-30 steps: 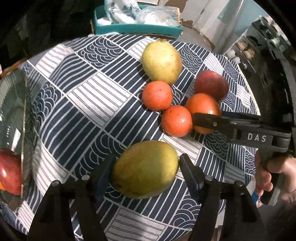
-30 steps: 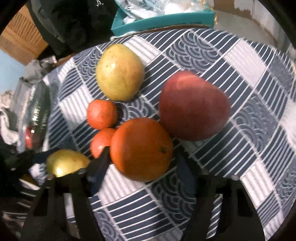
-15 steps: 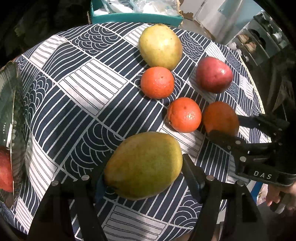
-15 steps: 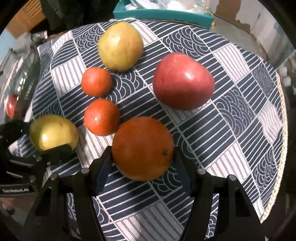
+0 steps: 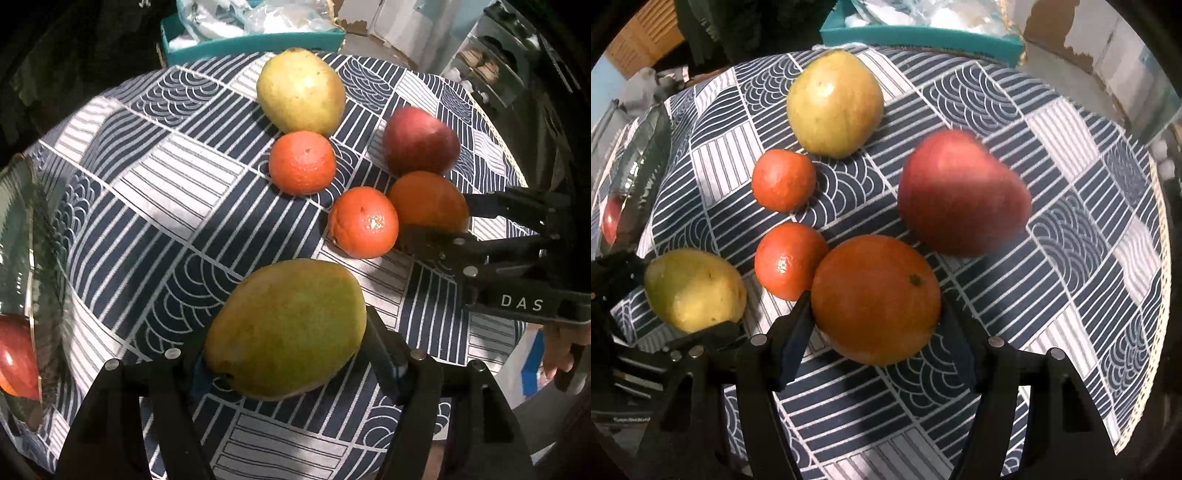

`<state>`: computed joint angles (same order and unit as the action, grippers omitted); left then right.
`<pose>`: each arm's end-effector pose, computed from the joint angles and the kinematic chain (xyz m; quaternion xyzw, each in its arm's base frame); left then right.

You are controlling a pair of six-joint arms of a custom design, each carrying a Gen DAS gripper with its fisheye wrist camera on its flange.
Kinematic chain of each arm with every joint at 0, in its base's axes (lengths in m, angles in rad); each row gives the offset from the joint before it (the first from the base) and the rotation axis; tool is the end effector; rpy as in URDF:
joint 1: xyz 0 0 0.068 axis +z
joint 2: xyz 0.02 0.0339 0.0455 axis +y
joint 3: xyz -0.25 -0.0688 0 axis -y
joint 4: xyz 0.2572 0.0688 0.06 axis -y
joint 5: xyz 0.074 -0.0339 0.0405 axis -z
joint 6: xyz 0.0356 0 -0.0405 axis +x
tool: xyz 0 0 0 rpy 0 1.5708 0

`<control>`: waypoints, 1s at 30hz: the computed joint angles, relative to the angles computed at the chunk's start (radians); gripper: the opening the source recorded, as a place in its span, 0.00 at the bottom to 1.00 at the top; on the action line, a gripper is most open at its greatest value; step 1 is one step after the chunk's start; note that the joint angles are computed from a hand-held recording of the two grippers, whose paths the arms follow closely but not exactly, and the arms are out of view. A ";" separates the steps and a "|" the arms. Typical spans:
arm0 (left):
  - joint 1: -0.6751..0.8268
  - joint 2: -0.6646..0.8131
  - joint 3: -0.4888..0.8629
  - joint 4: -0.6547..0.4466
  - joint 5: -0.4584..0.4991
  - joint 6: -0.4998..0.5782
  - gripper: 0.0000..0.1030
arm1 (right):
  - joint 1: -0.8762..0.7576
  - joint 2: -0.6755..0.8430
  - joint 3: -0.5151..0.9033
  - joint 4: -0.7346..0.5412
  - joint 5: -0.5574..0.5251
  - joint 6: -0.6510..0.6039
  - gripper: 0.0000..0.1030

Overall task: Organize fruits
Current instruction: 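Close the right gripper on the orange while the left gripper closes on the pear, then lift the orange with the right gripper while the left gripper lifts the pear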

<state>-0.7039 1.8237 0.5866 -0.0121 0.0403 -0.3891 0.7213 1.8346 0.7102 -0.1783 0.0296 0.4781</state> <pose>0.1958 -0.1681 0.0282 0.1579 0.9742 -0.1002 0.1264 0.2105 0.1837 0.0431 -0.1182 0.9838 0.0633 0.1186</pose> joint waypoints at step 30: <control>0.075 -0.487 -0.093 -0.220 -0.107 0.009 0.69 | 0.107 -0.360 -0.026 -0.087 0.176 0.063 0.63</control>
